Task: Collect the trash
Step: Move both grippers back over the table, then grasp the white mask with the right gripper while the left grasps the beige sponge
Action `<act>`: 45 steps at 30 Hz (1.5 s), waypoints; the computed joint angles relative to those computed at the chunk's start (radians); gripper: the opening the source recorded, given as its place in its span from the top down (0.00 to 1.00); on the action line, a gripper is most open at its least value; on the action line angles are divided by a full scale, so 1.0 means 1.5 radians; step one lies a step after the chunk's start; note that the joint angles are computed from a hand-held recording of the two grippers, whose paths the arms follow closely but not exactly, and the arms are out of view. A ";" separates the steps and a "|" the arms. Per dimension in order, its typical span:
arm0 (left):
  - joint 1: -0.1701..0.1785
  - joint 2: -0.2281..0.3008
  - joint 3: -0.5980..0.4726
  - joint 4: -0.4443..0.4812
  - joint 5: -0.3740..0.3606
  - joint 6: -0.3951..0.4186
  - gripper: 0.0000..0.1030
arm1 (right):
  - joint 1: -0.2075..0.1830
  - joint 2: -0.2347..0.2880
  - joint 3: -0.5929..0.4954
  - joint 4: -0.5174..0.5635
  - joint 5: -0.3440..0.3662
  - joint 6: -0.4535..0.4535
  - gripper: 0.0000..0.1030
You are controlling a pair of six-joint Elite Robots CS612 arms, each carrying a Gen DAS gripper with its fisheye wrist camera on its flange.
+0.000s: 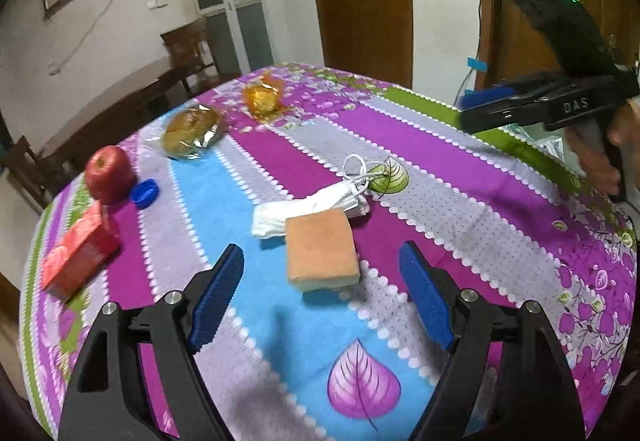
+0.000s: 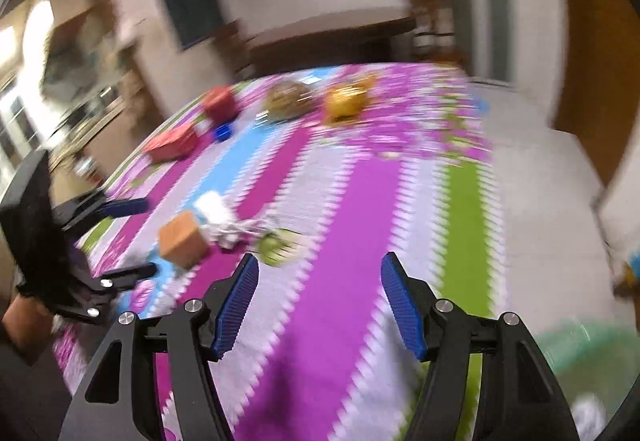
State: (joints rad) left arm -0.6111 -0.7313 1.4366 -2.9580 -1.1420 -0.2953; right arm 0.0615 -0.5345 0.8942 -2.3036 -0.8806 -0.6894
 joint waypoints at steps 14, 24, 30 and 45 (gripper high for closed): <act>0.013 -0.006 0.009 0.027 -0.066 -0.040 0.64 | 0.054 0.104 -0.248 0.350 0.001 -0.349 0.37; 0.008 -0.040 0.063 0.018 -0.029 -0.105 0.64 | 0.080 0.059 -0.125 0.204 -0.078 -0.357 0.73; -0.005 -0.041 0.060 0.034 0.033 -0.130 0.64 | 0.064 -0.017 0.055 -0.006 -0.082 -0.228 0.73; -0.055 -0.027 0.013 0.114 0.240 -0.275 0.64 | 0.020 -0.150 0.397 -0.619 -0.101 0.245 0.73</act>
State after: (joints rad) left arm -0.6935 -0.7720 1.4555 -2.7869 -0.7816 -0.7071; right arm 0.0912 -0.7591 1.4890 -3.2320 -1.0328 -0.3213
